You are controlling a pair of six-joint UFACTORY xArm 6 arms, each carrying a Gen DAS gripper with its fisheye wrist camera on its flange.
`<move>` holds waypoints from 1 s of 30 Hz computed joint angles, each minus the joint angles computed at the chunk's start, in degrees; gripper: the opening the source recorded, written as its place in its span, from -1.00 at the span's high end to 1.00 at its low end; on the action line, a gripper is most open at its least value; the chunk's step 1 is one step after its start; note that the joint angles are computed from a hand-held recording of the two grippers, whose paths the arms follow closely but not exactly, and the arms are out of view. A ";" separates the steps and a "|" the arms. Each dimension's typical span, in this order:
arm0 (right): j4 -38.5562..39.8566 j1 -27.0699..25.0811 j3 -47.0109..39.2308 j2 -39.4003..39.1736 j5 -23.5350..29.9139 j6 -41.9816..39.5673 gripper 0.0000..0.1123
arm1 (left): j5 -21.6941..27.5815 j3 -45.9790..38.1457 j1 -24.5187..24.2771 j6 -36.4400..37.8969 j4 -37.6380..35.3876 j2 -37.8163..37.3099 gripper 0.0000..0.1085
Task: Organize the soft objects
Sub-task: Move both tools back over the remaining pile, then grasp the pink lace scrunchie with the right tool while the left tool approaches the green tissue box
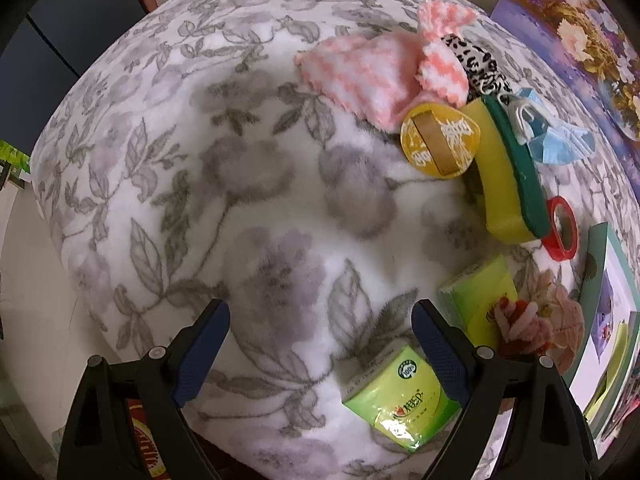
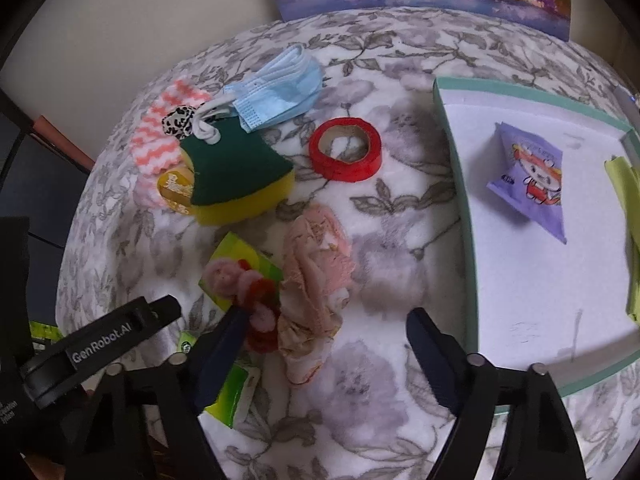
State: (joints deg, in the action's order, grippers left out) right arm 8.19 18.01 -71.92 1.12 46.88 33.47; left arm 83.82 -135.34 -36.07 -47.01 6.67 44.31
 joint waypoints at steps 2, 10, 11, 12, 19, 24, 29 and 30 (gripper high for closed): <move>1.34 0.04 0.38 0.02 -0.83 -1.04 -0.33 | -0.42 1.28 -0.22 -0.15 -0.24 -0.71 -0.71; 6.09 -0.89 2.33 -1.89 -2.22 -3.16 -0.14 | -5.38 12.29 -1.03 -2.67 -0.94 -6.61 -0.71; 6.58 -1.21 2.87 -2.41 -2.65 -3.13 -0.11 | -6.03 13.56 -1.08 -2.91 -0.98 -7.38 -0.71; 6.70 -1.43 3.24 -2.82 -2.89 -2.92 -0.07 | -6.57 14.73 -1.10 -3.01 -0.97 -8.11 -0.71; 7.41 -3.19 5.56 -5.04 -4.35 -1.90 0.13 | -8.47 19.66 -2.37 -2.35 -0.88 -11.85 -0.71; 9.14 -3.73 6.28 -5.16 -4.97 -2.98 0.18 | -8.75 20.34 -3.80 -0.30 -2.16 -12.36 -0.71; 9.87 -3.55 5.68 -4.25 -4.68 -4.26 0.27 | -8.73 20.86 -4.44 -0.17 -2.27 -12.76 -0.71; 10.00 -3.41 5.27 -3.80 -4.48 -4.73 0.29 | -8.82 21.25 -4.45 -0.15 -2.10 -13.02 -0.71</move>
State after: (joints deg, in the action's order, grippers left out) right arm 18.19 14.60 -66.65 -2.68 42.40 28.74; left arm 74.99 -114.09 -40.51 -47.16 4.57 31.29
